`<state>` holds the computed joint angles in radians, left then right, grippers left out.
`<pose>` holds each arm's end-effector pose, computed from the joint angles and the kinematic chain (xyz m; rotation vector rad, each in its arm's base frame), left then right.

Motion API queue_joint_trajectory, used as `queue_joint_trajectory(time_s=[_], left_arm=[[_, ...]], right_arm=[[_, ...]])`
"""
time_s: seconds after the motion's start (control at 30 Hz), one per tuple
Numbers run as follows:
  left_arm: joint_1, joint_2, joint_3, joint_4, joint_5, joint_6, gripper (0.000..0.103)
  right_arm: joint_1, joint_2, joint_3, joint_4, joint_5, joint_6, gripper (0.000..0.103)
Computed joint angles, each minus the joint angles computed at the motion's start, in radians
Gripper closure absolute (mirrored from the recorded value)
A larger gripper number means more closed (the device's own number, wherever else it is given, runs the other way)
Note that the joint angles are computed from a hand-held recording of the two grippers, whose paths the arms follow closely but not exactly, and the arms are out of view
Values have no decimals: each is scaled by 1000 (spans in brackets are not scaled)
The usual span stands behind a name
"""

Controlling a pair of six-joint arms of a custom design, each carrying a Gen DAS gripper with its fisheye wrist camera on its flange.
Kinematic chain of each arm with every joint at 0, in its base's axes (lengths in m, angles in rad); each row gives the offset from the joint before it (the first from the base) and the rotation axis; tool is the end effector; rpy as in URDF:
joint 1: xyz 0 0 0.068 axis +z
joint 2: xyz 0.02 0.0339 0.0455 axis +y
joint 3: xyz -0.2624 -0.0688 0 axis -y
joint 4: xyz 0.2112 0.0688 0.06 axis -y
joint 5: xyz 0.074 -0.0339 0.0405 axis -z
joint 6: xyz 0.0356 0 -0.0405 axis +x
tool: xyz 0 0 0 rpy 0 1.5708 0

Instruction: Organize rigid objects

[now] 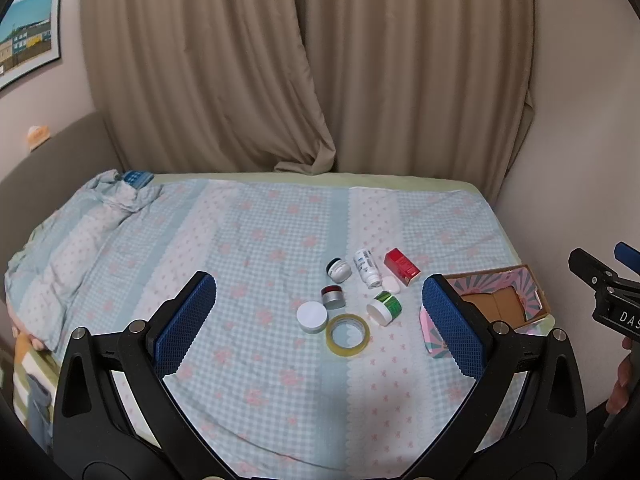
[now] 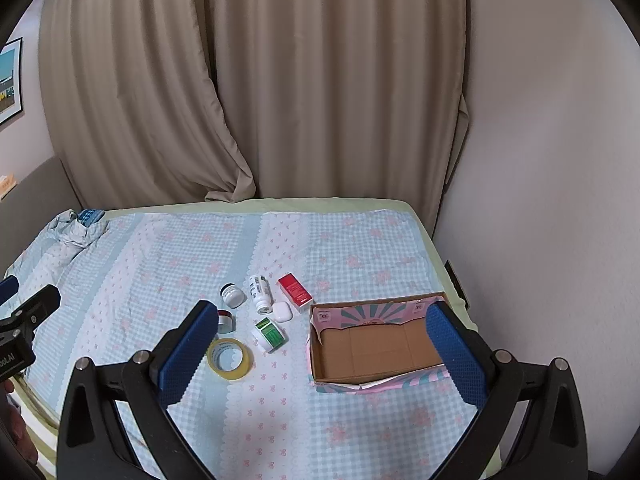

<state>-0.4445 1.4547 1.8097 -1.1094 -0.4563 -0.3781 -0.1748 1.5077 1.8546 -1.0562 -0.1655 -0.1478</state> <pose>0.2270 -0.0908 0.4312 -0.1493 2.2294 0.0887 0.2615 -0.0402 0.4325 -0.0558 2.2678 0.0183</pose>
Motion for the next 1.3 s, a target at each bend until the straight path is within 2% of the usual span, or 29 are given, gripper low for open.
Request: queue_joint_trajectory(time_s=[0.5, 1.3], left_arm=[[-18, -14, -11, -5, -17, -17, 1], [-14, -27, -23, -2, -21, -19, 1]], right_arm=[[-2, 0, 27, -23, -12, 3, 0], [-8, -18, -25, 11, -39, -9, 0]])
